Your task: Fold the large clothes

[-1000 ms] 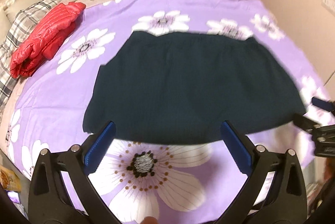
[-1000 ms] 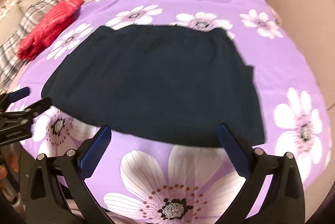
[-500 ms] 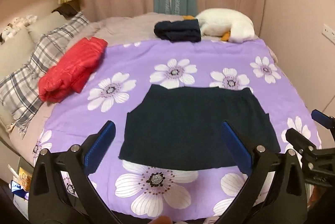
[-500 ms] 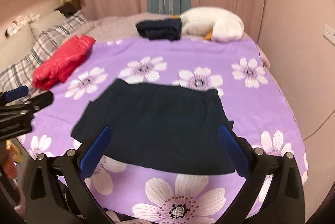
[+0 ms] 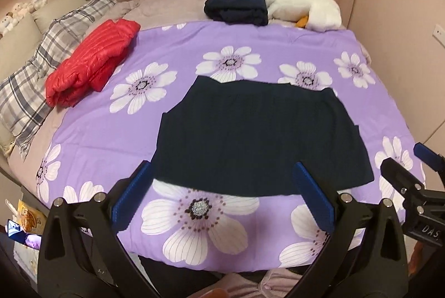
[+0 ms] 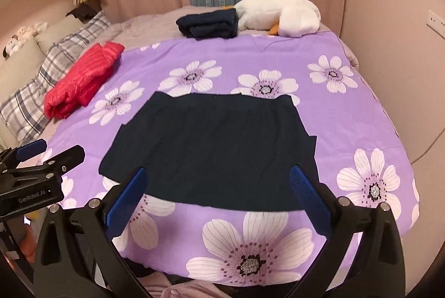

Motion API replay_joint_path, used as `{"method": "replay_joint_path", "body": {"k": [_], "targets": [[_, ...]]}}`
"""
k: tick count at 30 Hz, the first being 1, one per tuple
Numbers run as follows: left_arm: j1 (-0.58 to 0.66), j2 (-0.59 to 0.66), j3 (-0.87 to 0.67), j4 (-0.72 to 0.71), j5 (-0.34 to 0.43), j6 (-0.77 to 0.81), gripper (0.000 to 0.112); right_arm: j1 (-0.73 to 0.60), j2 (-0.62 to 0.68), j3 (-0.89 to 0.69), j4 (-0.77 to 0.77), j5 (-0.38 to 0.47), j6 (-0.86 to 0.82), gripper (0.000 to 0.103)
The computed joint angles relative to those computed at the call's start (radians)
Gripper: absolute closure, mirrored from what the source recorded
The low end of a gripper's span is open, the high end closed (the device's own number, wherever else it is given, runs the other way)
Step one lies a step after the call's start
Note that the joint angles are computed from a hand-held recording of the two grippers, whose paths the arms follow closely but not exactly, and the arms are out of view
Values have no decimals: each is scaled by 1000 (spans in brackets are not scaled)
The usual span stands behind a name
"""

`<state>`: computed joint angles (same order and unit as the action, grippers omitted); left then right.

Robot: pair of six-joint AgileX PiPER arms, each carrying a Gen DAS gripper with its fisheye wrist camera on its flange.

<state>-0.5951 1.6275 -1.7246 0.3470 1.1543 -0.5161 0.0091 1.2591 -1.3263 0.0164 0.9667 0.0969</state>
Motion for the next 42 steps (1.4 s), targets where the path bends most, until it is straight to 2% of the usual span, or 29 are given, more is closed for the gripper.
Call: {"method": "replay_joint_path", "body": {"k": [12, 42], "targets": [[0, 6, 3, -9, -3, 9, 12, 47, 3, 22, -81, -2, 58, 2], [-17, 23, -21, 2, 5, 30, 12, 37, 11, 27, -73, -9, 46, 2]]}}
